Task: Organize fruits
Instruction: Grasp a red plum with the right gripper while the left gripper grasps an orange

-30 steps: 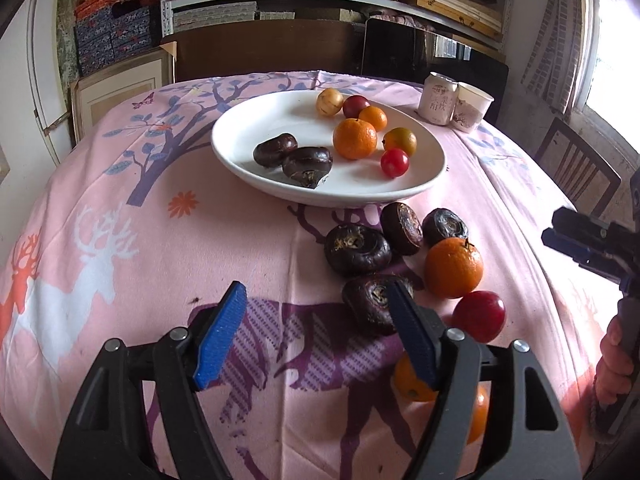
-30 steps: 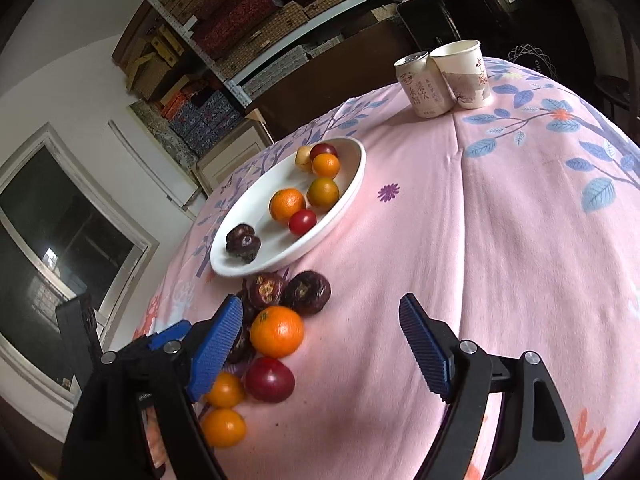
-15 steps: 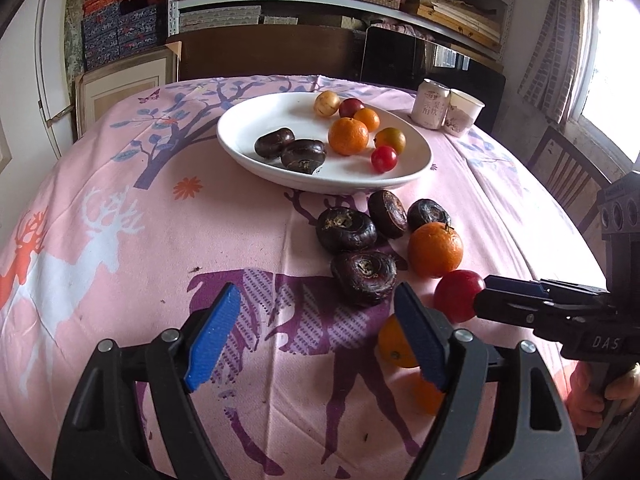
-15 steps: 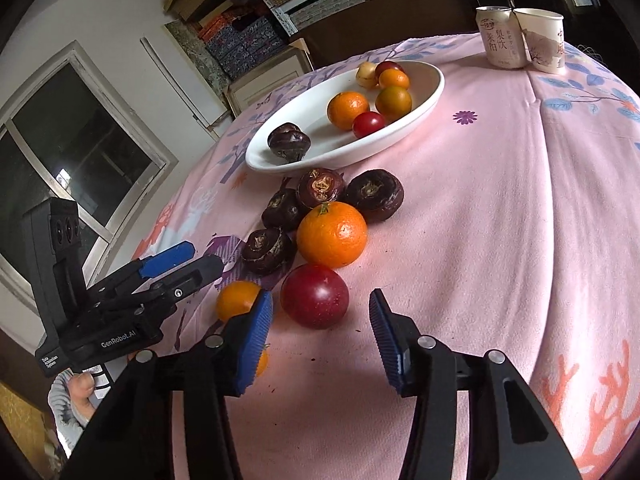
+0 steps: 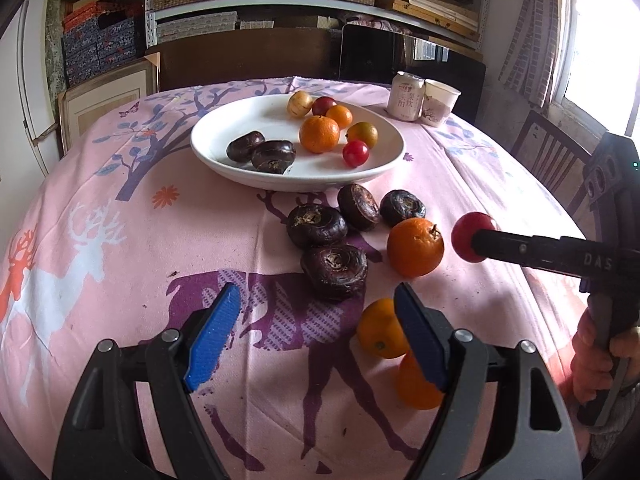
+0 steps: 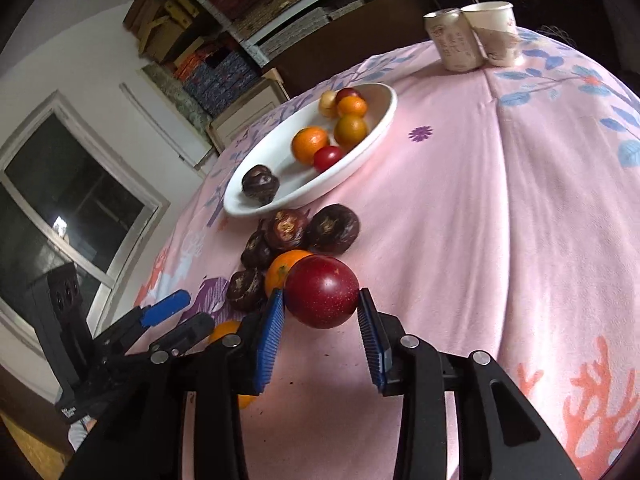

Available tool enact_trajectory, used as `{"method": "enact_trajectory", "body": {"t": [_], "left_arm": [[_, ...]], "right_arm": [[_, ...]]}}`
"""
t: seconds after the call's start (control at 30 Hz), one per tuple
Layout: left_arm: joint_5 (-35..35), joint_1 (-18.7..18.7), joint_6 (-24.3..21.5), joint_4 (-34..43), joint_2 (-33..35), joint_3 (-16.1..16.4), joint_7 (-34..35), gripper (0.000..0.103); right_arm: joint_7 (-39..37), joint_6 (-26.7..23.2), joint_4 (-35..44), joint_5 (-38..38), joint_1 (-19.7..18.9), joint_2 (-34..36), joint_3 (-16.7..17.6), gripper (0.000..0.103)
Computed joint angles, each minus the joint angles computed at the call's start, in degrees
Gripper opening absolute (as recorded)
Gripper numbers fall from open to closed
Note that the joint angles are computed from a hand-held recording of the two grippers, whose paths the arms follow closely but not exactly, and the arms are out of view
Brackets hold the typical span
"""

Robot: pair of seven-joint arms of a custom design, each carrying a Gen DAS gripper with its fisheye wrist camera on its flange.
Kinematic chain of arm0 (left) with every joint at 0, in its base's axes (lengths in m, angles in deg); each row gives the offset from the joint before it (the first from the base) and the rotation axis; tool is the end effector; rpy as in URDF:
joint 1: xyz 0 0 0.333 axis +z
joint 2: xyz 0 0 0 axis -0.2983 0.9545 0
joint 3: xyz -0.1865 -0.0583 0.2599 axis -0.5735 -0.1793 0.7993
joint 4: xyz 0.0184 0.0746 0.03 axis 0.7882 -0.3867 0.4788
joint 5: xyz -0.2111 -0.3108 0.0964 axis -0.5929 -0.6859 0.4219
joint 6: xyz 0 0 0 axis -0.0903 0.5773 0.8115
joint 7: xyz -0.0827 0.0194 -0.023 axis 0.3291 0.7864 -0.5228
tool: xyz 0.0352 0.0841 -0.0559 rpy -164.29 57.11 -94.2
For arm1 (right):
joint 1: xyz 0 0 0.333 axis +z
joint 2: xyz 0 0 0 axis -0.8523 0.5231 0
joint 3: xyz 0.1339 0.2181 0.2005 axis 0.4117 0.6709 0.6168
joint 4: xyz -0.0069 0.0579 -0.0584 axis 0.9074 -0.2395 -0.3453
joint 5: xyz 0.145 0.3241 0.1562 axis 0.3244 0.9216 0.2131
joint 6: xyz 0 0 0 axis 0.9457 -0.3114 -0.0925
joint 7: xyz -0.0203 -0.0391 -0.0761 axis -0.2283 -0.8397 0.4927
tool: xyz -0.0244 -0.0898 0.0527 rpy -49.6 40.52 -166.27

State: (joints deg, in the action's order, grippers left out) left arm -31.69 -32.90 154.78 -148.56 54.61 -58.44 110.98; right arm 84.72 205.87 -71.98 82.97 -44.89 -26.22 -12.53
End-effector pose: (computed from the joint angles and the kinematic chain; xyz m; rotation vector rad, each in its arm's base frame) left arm 0.5795 -0.2807 0.4023 -1.6461 1.9276 -0.8717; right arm 0.6424 0.2480 0.3812 -1.6266 1.5183 0.0499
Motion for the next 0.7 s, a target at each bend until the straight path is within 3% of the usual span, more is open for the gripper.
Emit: {"method": "enact_trajectory", "body": {"t": [0.07, 0.1, 0.17, 0.23, 0.3, 0.37, 0.43, 0.5, 0.7], "left_arm": [[5.7, -2.0, 2.9, -0.3, -0.7, 2.8, -5.2, 0.077], [5.7, -1.4, 4.3, -0.5, -0.7, 2.4, -4.9, 0.077], [0.2, 1.5, 3.2, -0.5, 0.1, -1.9, 2.0, 0.077], [-5.1, 2.7, -1.3, 0.9, 1.5, -5.0, 9.0, 0.077], [-8.5, 2.7, -4.0, 1.9, 2.6, -6.3, 14.2, 0.077], [-10.1, 2.3, -3.4, 1.8, 2.7, -6.2, 16.5, 0.077], [-13.7, 3.6, -2.3, 1.3, 2.9, -7.5, 19.6, 0.063], [-20.7, 7.8, -0.5, 0.3, 3.3, -12.1, 26.2, 0.043], [-27.7, 9.3, 1.0, -1.0, 3.2, -14.5, 32.8, 0.038]], "right_arm": [[-0.7, -0.5, 0.0, 2.0, -0.9, 0.0, 0.5, 0.038], [-1.4, -0.5, 0.0, 2.8, -1.1, -0.1, 0.7, 0.038], [-2.6, -0.3, 0.0, 3.7, -1.1, -0.2, 0.7, 0.038], [-2.6, -0.2, 0.0, 3.7, -0.8, -0.1, 0.4, 0.038], [-2.2, -0.2, 0.2, 3.7, -0.6, 0.1, 0.2, 0.038], [-2.5, -0.2, 0.3, 4.1, -0.7, 0.0, 0.2, 0.038], [-2.4, -0.2, 0.2, 4.0, -0.5, 0.0, 0.1, 0.038], [-2.1, -0.2, 0.1, 3.8, -0.4, -0.1, 0.0, 0.038], [-2.3, 0.1, -0.2, 4.6, -0.6, -0.4, 0.1, 0.038]]}}
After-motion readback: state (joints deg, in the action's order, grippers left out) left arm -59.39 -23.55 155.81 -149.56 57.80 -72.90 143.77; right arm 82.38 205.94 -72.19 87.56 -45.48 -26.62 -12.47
